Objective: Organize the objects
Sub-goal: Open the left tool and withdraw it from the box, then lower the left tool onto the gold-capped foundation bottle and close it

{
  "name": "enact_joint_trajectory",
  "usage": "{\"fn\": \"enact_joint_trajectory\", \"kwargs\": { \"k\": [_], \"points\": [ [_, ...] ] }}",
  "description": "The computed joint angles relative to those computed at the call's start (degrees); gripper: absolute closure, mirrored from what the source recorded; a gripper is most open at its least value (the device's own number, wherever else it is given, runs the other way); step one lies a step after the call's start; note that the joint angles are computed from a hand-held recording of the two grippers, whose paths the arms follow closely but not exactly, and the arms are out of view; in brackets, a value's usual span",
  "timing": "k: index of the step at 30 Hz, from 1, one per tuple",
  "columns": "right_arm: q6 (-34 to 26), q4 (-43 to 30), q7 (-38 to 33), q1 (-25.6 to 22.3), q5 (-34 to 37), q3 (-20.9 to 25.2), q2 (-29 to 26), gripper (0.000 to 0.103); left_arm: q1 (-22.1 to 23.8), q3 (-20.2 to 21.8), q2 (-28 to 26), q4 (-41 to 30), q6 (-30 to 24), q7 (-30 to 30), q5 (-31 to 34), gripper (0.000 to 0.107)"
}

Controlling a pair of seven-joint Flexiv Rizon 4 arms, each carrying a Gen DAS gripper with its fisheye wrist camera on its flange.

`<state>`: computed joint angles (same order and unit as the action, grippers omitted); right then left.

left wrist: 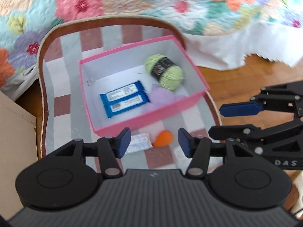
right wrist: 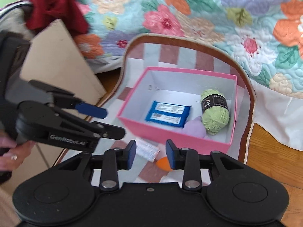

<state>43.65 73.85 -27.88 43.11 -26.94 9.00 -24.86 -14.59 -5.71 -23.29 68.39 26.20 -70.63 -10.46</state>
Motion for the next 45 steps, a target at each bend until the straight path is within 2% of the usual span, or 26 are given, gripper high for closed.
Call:
{"fn": "enact_joint_trajectory", "kwargs": {
  "k": [3,6,13,21,28,30,35,40,45],
  "points": [
    [-1.09,2.71,-0.09,1.47,-2.08,0.57,2.35,0.054,-0.69,-0.23,3.45,4.74,1.20,2.80,0.66,0.050],
    [-0.75,6.01,2.15,2.52,-3.96,1.25,4.32,0.053,-0.79,-0.58,5.11,7.26,-0.67,3.83,-0.29,0.050],
    [7.79,17.61,14.01,2.66,-5.99,3.61,8.54,0.048,-1.43,-1.29,9.05,15.81,1.75,8.50,-2.32,0.050],
    [16.16,26.49,27.34,2.85,-6.50,4.17,7.60,0.047,-2.83,-2.38,7.76,21.87,3.92,11.02,-4.45,0.050],
    [20.05,29.99,39.80,4.82,-13.14,0.81,5.03,0.047,-2.84,-3.51,5.08,25.50,9.51,14.09,-8.74,0.050],
    [18.43,29.63,41.60,5.40,-14.76,0.42,4.06,0.047,-3.00,-3.71,4.14,25.67,9.93,14.46,-9.08,0.050],
    [12.49,27.17,38.51,5.86,-13.03,2.13,2.05,0.047,-3.74,-3.73,1.92,25.08,9.10,13.49,-8.14,0.050],
    [7.60,26.16,38.33,7.55,-16.19,1.09,1.04,0.047,-3.46,-4.17,-0.11,24.70,8.05,11.25,-10.23,0.050],
    [10.02,27.73,41.21,7.29,-19.71,0.41,1.32,0.047,-2.11,-4.57,-1.24,24.70,5.52,8.68,-13.98,0.052]
  ]
}}
